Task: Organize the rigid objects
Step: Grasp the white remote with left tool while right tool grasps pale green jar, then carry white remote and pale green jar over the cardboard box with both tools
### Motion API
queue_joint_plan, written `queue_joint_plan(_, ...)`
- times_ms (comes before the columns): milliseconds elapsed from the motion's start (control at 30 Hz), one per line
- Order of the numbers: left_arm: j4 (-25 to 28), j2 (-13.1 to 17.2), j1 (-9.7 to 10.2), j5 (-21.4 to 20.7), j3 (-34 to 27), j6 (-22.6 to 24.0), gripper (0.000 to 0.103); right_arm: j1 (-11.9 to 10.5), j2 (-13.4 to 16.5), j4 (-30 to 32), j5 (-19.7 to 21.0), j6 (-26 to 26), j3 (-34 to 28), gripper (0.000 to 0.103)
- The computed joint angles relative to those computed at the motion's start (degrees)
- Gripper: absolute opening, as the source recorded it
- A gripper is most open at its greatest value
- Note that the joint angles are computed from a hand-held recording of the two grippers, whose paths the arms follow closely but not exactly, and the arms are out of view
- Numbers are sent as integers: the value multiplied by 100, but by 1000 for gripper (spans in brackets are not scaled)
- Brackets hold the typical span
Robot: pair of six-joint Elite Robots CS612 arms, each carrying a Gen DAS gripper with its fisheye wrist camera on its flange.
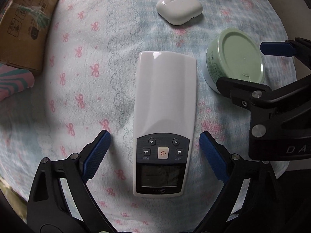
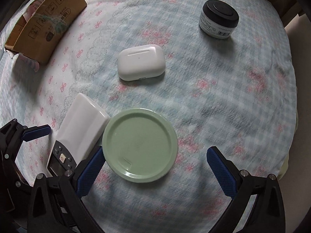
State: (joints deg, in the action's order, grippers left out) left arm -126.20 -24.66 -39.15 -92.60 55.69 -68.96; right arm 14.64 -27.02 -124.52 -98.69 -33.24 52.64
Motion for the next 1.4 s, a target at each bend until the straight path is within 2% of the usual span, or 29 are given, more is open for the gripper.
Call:
queue_joint_plan(233,72,44,30,-47,-75,20,79,18,133,298,-43,-17,-235,96)
queue_joint_plan(367,107,40,32,-35,-78,34,74,16,200,497,-30,-46,-376,85)
queue_joint_plan(433,111,36,30,-38,-72,53,72,8,207,526,-14,-46,-387,83)
queue_joint_plan(533,-13,17,18,-35,-33,139,56,-9,227,622,-21,-19,-432,69)
queue_joint_plan(567,60,24,11,-5,-71,193,55,-20,222,608,9,-30,-424,68)
queue_joint_plan(833,-125,-71,8,-32,121,88,54,-98,214,632,151,-72,-435,67)
queue_joint_plan(1033,-546,-240,14,-102,462,-247,54,-168,160,645,303,-27,-383,67)
queue_joint_plan(1233,-1069,-544,15,-101,958,-725,54,-234,-1,556,415,119,-200,67)
queue_joint_plan(1400,-1286,-917,-16,177,1399,-936,54,-270,-256,343,591,284,65,67)
